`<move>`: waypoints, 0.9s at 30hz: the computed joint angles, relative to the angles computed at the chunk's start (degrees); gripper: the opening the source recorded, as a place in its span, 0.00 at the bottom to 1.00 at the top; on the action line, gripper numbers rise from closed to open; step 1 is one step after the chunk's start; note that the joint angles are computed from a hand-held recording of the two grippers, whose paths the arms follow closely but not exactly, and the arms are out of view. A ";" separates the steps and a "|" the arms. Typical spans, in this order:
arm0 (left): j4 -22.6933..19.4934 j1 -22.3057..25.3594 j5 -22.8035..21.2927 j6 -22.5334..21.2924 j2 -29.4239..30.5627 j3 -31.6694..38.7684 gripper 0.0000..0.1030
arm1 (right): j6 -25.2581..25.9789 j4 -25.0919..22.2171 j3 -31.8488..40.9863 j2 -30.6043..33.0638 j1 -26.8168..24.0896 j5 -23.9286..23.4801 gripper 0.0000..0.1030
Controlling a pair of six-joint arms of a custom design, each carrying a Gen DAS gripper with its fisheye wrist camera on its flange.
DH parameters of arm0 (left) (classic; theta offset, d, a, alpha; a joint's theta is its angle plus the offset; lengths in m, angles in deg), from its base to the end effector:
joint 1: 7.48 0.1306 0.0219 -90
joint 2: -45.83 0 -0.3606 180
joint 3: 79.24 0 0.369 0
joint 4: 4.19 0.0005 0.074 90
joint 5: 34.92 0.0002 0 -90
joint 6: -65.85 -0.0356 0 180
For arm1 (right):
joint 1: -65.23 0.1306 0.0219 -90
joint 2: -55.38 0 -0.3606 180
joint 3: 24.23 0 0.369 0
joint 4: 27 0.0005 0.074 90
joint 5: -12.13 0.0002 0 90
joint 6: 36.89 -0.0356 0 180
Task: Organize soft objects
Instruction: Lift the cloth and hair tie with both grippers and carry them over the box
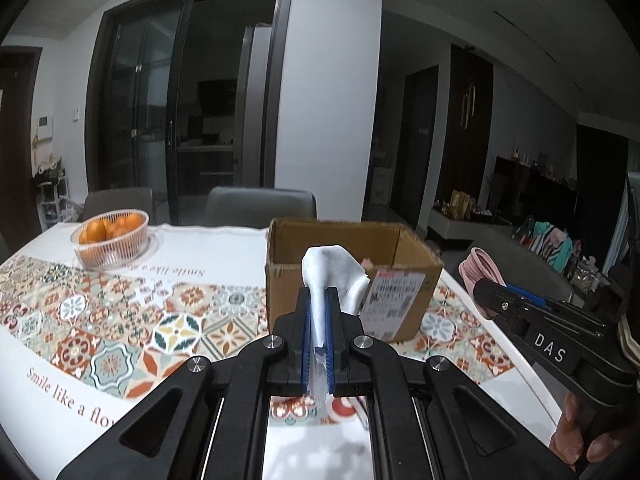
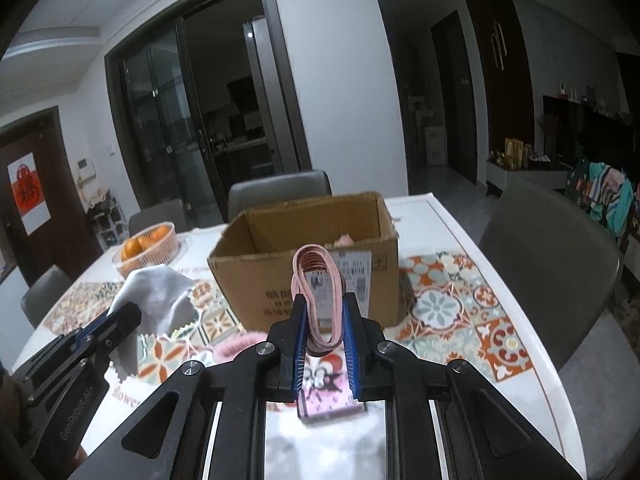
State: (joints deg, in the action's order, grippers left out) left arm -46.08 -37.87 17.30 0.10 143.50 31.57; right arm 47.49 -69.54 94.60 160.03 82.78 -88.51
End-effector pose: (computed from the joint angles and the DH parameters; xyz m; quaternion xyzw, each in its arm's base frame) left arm 0.4583 -0.2441 0.5226 -0.1211 0.8218 0.0263 0.5561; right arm 0.5385 0.1767 0.5179 -0.1361 0.8455 0.1804 0.4838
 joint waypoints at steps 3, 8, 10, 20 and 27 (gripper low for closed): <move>1.11 0.39 -0.06 -0.80 0.27 0.63 0.07 | -0.29 0.59 1.36 0.66 -0.02 -0.15 0.18; 2.20 1.32 0.29 -1.91 1.17 2.12 0.07 | -0.40 1.29 4.11 2.30 0.15 -0.21 0.18; 2.66 1.86 0.55 -2.66 1.68 2.85 0.07 | -0.33 1.40 5.07 2.88 0.29 -0.13 0.18; 3.43 4.54 1.81 -5.98 5.94 8.36 0.07 | 0.46 0.99 12.33 8.06 0.92 0.62 0.18; 3.39 6.37 3.26 -7.62 9.94 12.96 0.07 | 0.38 -0.52 18.97 12.84 1.16 0.74 0.18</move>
State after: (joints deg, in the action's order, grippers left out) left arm -42.69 -31.50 20.56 -7.52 153.44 44.53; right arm 47.87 -70.06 113.58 172.87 83.94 -87.77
